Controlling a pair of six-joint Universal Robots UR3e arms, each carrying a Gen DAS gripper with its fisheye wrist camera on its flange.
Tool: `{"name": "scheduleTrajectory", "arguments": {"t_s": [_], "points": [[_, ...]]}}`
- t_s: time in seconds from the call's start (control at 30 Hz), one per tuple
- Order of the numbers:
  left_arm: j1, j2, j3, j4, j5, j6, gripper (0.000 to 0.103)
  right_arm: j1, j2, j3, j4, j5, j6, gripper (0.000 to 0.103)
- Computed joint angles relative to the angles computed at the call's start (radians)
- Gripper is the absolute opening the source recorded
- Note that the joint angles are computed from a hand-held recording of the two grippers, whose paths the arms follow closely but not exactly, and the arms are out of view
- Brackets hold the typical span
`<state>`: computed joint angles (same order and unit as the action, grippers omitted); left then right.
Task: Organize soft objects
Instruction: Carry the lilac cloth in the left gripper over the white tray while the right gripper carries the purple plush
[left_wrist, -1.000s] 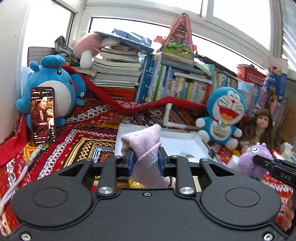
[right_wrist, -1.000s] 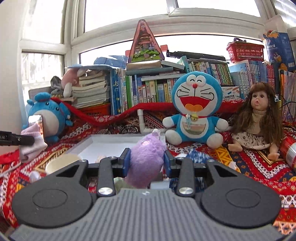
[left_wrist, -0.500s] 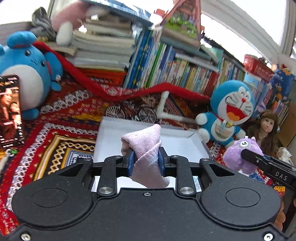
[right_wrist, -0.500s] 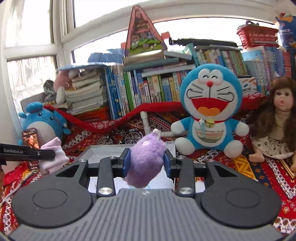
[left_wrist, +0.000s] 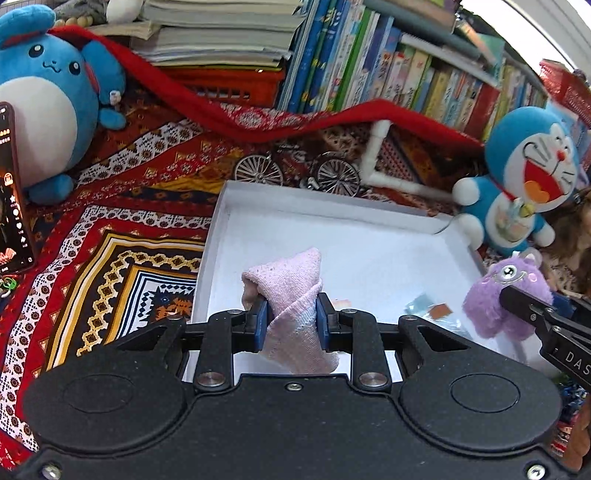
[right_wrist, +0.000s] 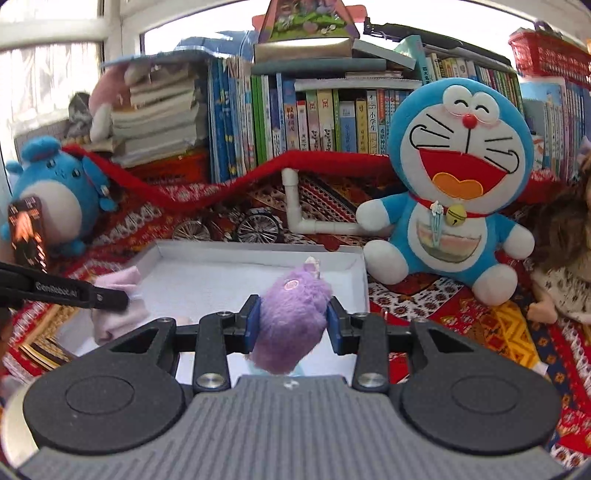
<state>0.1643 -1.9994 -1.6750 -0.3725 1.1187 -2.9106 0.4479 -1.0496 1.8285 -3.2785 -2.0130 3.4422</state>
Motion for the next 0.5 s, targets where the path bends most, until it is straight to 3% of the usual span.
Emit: {"name": "scheduleTrajectory", "arguments": {"t_s": [0.3, 0.5], "points": [[-0.027, -0.069, 0.072, -0.015, 0.035, -0.007, 0.025, -0.009, 0.063, -0.097, 0.106, -0.026, -0.029, 0.043], [-0.024, -0.082, 0.097, -0.052, 0.000, 0.001, 0.026, -0.018, 0.083, -0.127, 0.128, 0.008, -0.020, 0.043]]}}
